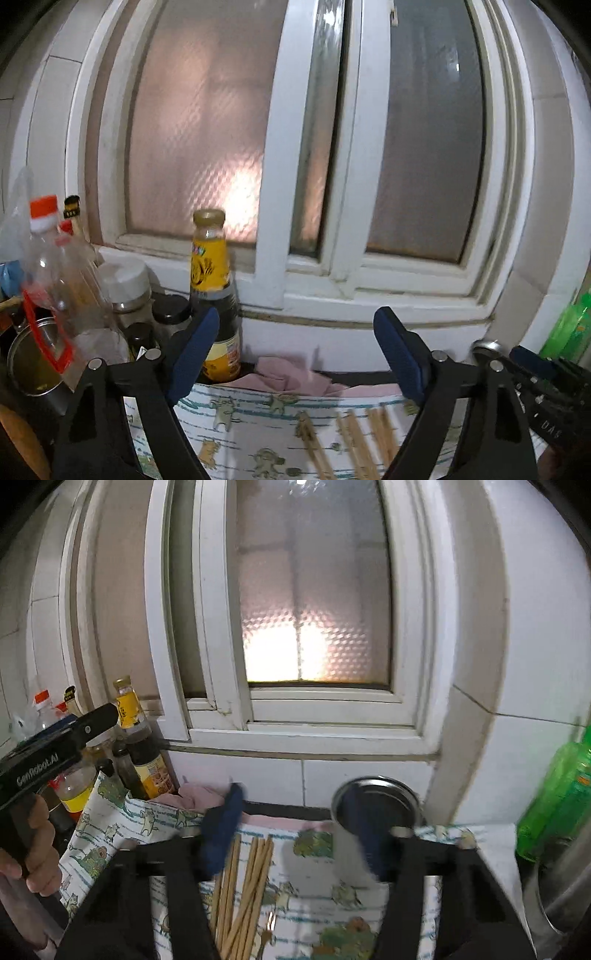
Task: Organize utensils
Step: 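Lower the left tool to the chopsticks and close on one chopstick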
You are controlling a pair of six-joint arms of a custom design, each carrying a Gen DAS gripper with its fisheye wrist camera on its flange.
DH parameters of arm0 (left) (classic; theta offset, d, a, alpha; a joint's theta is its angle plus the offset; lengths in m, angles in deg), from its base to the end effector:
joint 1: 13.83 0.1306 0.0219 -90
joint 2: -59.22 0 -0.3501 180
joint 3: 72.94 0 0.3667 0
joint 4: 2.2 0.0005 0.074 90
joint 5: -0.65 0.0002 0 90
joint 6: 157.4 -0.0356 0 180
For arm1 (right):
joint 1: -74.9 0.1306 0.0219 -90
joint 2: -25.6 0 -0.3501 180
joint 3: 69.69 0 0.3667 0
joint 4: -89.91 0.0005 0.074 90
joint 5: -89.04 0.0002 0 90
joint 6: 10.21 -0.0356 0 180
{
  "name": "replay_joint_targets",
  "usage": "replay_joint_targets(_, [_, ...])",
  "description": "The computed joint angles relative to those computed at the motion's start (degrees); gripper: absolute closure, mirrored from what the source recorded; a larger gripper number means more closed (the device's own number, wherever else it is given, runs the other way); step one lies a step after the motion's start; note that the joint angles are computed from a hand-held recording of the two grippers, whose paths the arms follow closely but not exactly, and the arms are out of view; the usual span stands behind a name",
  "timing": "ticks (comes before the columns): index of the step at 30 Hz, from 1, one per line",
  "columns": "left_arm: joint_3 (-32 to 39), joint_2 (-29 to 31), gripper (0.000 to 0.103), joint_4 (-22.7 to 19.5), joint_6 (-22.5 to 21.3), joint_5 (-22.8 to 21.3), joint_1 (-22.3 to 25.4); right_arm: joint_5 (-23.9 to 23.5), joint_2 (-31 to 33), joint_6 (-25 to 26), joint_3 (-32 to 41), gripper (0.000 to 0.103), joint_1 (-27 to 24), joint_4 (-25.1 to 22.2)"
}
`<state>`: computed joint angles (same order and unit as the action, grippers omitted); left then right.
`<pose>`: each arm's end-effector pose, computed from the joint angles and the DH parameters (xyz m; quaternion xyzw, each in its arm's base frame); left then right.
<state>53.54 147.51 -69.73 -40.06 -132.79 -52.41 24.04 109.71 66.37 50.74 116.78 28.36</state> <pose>0.3172 -0.2223 0.6582 -0.1075 0.8163 0.0128 0.5674 0.2914 0.2404 0.6506 -0.0903 0.8277 0.0808 0.5480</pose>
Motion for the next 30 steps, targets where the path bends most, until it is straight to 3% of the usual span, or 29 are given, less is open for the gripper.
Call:
replay_joint_targets(2, [0.02, 1.42, 0.025, -3.29, 0.52, 0.81, 1.15, -3.29, 0.64, 0.31, -1.17, 0.067, -1.01, 2.11])
replay_joint_targets(4, [-0.94, 1.93, 0.027, -4.99, 2.15, 6.01, 2.53, -10.82, 0.45, 1.55, -4.36, 0.067, -2.96, 5.59])
replay_joint_targets(5, [-0.88, 2.41, 0.028, -6.24, 3.73, 9.42, 3.41, -12.61, 1.32, 2.09, -4.29, 0.067, -3.56, 4.67])
replay_joint_targets(8, [-0.29, 4.38, 0.035, -9.51, 6.00, 17.70, 5.54, -11.32, 3.69, 2.82, -3.25, 0.067, -3.58, 1.05])
replay_joint_targets(12, [2.48, 8.68, 0.056, -16.58, 8.49, 20.78, 6.78, -16.66, 7.26, 0.09, 0.03, 0.067, -5.53, -5.94])
replay_joint_targets(13, [3.02, 9.45, 0.064, -17.85, 8.99, 22.41, 7.06, -16.87, 7.79, -0.03, 0.04, 0.067, -5.66, -6.35])
replay_joint_targets(16, [4.21, 11.66, 0.074, -21.53, 10.23, 26.56, 7.95, -15.48, 9.23, 1.06, -0.23, 0.067, -5.20, -7.95])
replay_joint_targets(21, [5.86, 14.24, 0.078, -25.39, 11.89, 27.16, 7.80, -17.02, 11.11, 1.31, -0.10, 0.067, -4.89, -9.26])
replay_joint_targets(26, [4.72, 14.51, 0.079, -24.72, 12.12, 29.32, 8.11, -18.17, 12.50, 1.35, 0.55, 0.069, -5.25, -9.80])
replay_joint_targets(30, [4.84, 15.17, 0.079, -24.95, 11.67, 28.22, 7.44, -19.87, 14.53, 0.47, 2.00, 0.080, -5.51, -10.94])
